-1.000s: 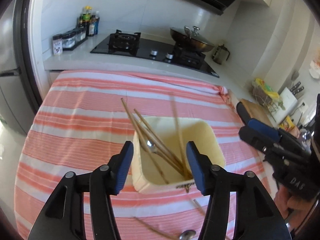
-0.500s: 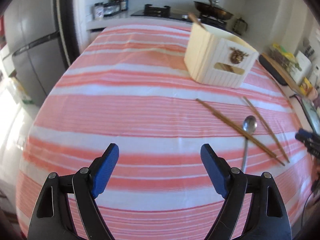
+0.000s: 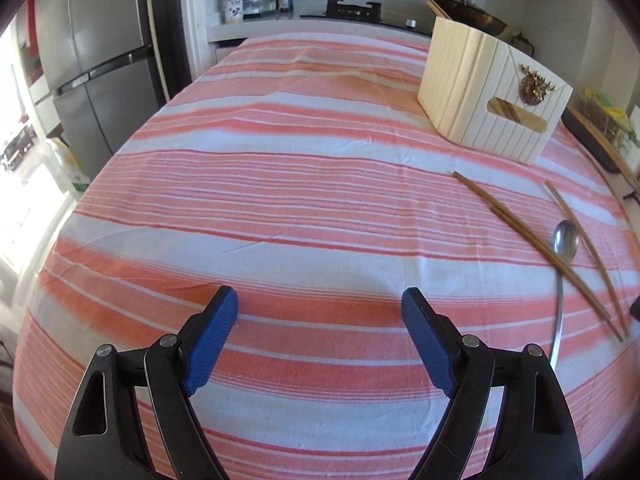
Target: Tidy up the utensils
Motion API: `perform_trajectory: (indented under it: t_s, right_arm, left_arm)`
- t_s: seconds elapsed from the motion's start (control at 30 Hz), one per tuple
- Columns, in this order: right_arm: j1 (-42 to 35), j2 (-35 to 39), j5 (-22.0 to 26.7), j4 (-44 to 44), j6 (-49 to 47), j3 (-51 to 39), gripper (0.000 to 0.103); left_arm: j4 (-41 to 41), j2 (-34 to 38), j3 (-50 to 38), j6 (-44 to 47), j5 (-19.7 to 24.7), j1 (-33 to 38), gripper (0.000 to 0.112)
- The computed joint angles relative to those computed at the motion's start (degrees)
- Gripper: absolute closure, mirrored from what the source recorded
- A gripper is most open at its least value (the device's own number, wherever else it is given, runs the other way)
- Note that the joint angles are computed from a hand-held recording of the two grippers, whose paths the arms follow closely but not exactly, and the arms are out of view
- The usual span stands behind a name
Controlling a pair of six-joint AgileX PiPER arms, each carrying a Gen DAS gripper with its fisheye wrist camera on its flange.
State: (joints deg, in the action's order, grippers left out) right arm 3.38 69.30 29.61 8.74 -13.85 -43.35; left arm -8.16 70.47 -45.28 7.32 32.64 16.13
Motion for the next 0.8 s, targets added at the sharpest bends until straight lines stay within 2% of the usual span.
perform_trajectory:
  t_s: [0.13, 0.27, 0.8]
  right_arm:
    - [0.65, 0.16, -0.36, -1.03, 0.66, 0.14, 0.043]
    - [1.37, 0.19, -0.46, -2.19, 2.20, 0.09, 0.043]
    - [1.49, 0.23, -0.70, -2.63, 2.54, 0.24, 0.043]
  left_arm:
    - [5.06, 0.40, -0.11, -4.57, 0.01, -2.04, 0.018]
    - [4.43, 0.55, 0.05, -3.82, 0.38, -1.00, 0.011]
    - [5.05, 0.92, -0.08, -4.42, 0.41, -1.15, 0.010]
